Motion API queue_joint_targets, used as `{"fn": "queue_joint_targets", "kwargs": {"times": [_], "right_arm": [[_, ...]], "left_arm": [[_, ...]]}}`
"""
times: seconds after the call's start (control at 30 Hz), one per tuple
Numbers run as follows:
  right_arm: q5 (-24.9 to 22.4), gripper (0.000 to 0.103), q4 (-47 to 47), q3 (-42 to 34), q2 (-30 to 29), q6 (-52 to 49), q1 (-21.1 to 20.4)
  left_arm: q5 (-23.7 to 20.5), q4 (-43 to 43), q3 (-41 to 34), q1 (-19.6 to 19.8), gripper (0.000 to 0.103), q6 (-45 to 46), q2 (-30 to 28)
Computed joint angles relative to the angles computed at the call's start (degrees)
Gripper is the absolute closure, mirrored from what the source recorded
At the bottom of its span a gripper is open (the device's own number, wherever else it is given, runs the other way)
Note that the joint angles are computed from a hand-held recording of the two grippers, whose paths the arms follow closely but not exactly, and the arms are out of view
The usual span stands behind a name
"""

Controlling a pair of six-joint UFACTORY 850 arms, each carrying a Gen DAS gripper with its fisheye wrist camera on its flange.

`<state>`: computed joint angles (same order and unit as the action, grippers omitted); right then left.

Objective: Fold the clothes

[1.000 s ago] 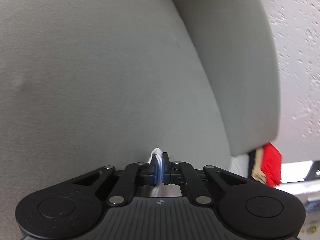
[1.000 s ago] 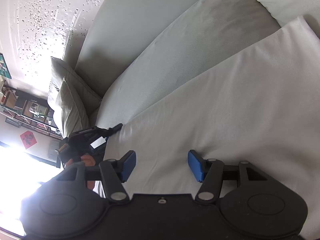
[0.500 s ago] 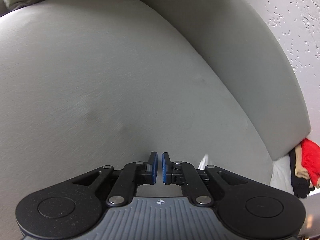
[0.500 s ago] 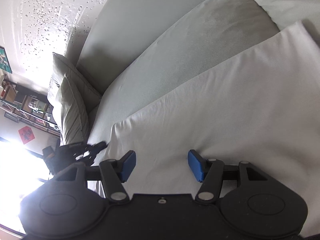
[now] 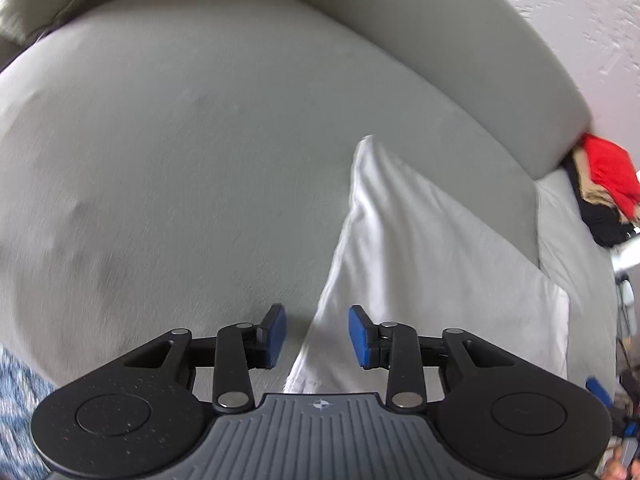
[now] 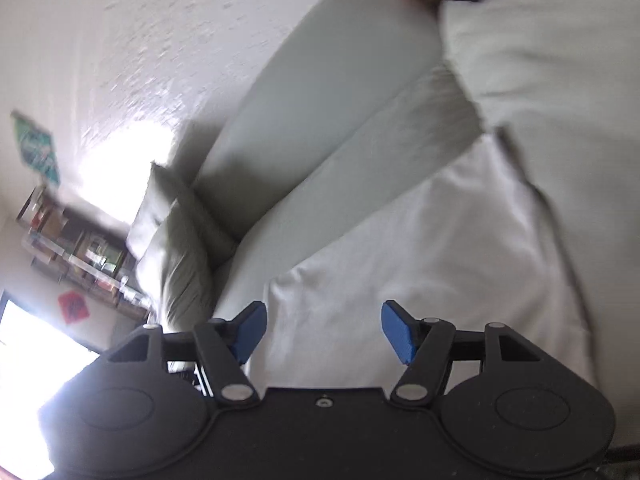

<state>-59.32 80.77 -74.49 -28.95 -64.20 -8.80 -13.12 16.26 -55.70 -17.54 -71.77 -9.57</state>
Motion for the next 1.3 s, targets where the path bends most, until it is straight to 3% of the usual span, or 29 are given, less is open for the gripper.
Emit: {"fn": "queue_joint_targets", "kwargs": {"times": [0.2,0.3,0.43,0.5,0.57,0.63,0.7,0.77,0.8,0.83,0.9,1.0,1.07,1.17,1.23,1.3], "right_arm": [[8.1,0.041,-3.1,0.1,-0.3,2.5,0.5],[11.3,0.041,-4.7,-0.2,-0.8,5.8,0.5],[14.8,0.041,-6.9,-0.2,-1.1,9.0,1.0],[16.8,0.041,-7.8,0.1,-0.6,9.1,1.3],[18.5,0.04,-8.3,0.5,-0.1,8.6,1.6],[19.5,0.039,-8.1,1.1,0.5,7.3,1.6],[20.4,0.038,-7.2,1.9,1.1,5.8,1.5],[22.4,0.038,-5.3,2.6,1.5,3.7,1.5],[24.6,0.043,-4.1,2.7,1.7,2.1,2.0],[27.0,0.062,-2.5,2.8,1.7,-0.3,2.8],[28.8,0.086,-0.4,1.3,0.5,-3.3,4.2],[26.0,0.086,2.1,-2.3,-3.1,-3.3,5.4],[23.3,0.086,2.6,-5.0,-5.8,-2.1,5.9],[19.4,0.085,-2.0,-9.7,-10.4,6.0,6.1],[24.1,0.103,-6.1,-10.0,-10.6,11.3,6.5],[35.0,0.103,-13.8,-8.4,-8.7,18.5,7.4]], "left_arm": [[0.2,-4.4,1.7,0.3,0.091,5.7,0.3],[-2.0,5.4,0.4,-1.8,0.102,-1.2,-0.8],[-10.0,20.6,-2.8,-4.9,0.101,-12.9,-3.5],[-15.0,22.9,-4.2,-6.2,0.101,-14.2,-4.2],[-19.0,25.2,-5.4,-7.5,0.092,-15.7,-5.1],[-24.0,29.4,-7.6,-9.2,0.091,-20.6,-7.1],[-26.7,37.7,-6.9,-11.1,0.092,-30.2,-6.6],[-25.9,48.3,-5.7,-12.2,0.092,-39.7,-5.9],[-25.0,51.9,-5.9,-12.4,0.092,-41.9,-6.1],[-23.7,53.2,-7.3,-12.1,0.092,-41.8,-7.5],[-21.2,52.4,-10.8,-11.1,0.092,-38.7,-10.7],[-18.5,46.2,-16.7,-9.2,0.094,-31.8,-15.8],[-18.8,42.6,-18.6,-8.3,0.094,-29.5,-17.8],[-21.9,30.2,-20.9,-6.5,0.09,-20.6,-19.9],[-24.0,29.6,-21.0,-6.6,0.093,-19.6,-20.0],[-28.5,30.6,-21.0,-7.3,0.092,-18.3,-20.1]]}}
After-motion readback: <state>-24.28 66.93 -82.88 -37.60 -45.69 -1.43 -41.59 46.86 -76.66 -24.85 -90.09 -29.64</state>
